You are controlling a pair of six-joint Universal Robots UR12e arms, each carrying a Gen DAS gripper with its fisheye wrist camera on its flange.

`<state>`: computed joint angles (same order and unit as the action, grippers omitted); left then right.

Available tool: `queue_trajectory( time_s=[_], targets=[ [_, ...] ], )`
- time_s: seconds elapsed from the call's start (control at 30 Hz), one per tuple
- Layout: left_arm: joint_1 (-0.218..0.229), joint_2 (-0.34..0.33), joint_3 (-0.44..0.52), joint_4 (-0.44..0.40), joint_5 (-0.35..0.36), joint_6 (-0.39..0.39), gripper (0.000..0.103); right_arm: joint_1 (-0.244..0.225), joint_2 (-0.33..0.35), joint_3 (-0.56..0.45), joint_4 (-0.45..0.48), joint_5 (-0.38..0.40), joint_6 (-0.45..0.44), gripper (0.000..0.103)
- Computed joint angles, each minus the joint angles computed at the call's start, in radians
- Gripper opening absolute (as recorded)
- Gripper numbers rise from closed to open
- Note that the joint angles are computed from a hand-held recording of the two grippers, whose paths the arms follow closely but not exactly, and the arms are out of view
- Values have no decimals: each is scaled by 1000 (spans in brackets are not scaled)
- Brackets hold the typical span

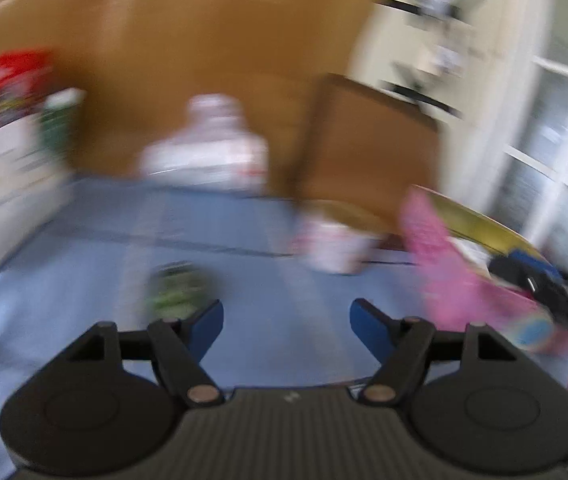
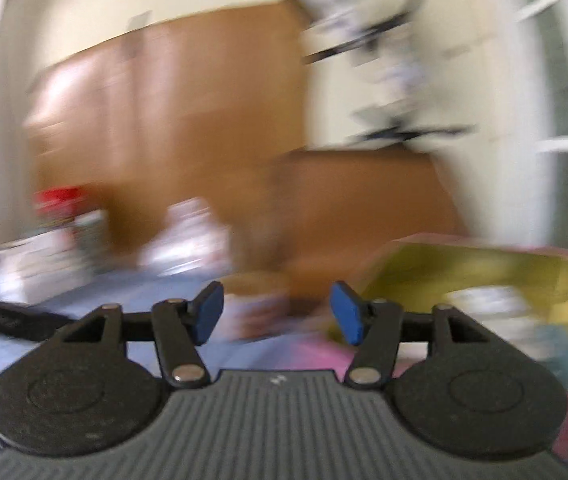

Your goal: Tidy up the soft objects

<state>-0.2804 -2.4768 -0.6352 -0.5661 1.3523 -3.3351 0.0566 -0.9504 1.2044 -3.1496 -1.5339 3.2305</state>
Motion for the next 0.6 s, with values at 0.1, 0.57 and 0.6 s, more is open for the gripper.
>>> queue_trajectory(
  time_s=[0.1,0.57,0.6],
  targets=[
    [31,53,-98,39,80,-90,70,15,44,-101,193,165,-12,75],
    [74,77,-141,16,7,-198,70,91,292,-582,733,193,-203,31],
    [75,67,-123,-4,-22,-198,70,87,274,-550,720,205,-199,29]
  ],
)
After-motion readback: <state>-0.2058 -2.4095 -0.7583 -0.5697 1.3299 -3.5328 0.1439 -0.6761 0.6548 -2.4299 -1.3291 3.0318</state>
